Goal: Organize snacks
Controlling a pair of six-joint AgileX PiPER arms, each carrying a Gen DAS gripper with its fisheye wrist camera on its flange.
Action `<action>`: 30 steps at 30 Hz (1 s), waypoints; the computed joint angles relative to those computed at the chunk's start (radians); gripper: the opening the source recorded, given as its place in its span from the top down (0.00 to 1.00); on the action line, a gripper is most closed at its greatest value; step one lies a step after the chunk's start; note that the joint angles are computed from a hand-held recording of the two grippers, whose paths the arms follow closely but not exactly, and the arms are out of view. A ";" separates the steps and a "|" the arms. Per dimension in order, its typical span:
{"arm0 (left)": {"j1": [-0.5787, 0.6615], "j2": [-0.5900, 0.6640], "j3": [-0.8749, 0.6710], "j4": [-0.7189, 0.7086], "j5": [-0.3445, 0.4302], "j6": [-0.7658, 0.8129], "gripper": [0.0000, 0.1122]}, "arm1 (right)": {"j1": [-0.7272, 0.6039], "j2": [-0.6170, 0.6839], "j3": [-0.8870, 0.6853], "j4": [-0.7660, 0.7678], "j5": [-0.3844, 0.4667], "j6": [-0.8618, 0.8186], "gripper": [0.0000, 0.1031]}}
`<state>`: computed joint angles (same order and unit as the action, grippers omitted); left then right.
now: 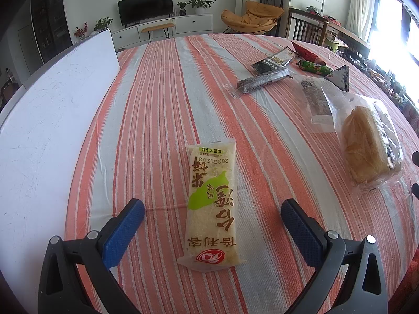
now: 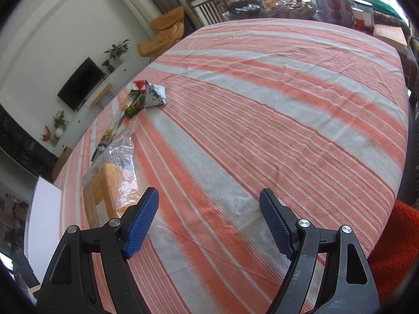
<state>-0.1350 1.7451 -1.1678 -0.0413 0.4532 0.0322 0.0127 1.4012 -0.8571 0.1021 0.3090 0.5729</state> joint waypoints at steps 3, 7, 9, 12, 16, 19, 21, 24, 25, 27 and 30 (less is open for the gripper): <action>0.000 0.000 0.000 0.000 0.000 0.000 0.08 | -0.060 -0.094 0.095 0.131 -0.115 -0.081 0.19; 0.000 0.000 0.000 0.000 0.000 0.000 0.08 | 0.037 -0.113 0.057 -0.007 -0.134 -0.096 0.19; 0.000 0.000 0.000 0.000 0.000 0.000 0.08 | 0.109 -0.079 -0.006 -0.098 -0.090 -0.090 0.19; 0.000 0.000 0.001 0.000 0.000 0.000 0.08 | 0.175 0.003 -0.132 -0.026 0.011 -0.221 0.19; 0.000 0.000 0.001 0.000 -0.001 0.000 0.08 | 0.245 0.229 -0.444 -0.111 0.329 -0.200 0.20; 0.000 -0.001 0.001 -0.001 -0.001 0.001 0.08 | 0.306 0.347 -0.567 -0.220 0.452 -0.140 0.17; 0.001 -0.001 0.002 -0.002 -0.001 0.002 0.08 | 0.340 0.423 -0.642 -0.277 0.527 -0.146 0.12; 0.003 -0.002 0.001 -0.012 0.005 0.019 0.08 | 0.345 0.446 -0.651 -0.309 0.549 -0.151 0.15; 0.008 0.001 -0.011 -0.037 0.029 0.063 0.08 | 0.323 0.409 -0.605 -0.276 0.506 -0.155 0.18; 0.026 -0.004 -0.017 -0.085 0.067 0.139 0.09 | 0.283 0.336 -0.524 -0.206 0.447 -0.181 0.28; 0.054 -0.060 0.043 -0.131 0.039 0.188 0.33 | 0.222 0.218 -0.405 -0.061 0.387 -0.278 0.29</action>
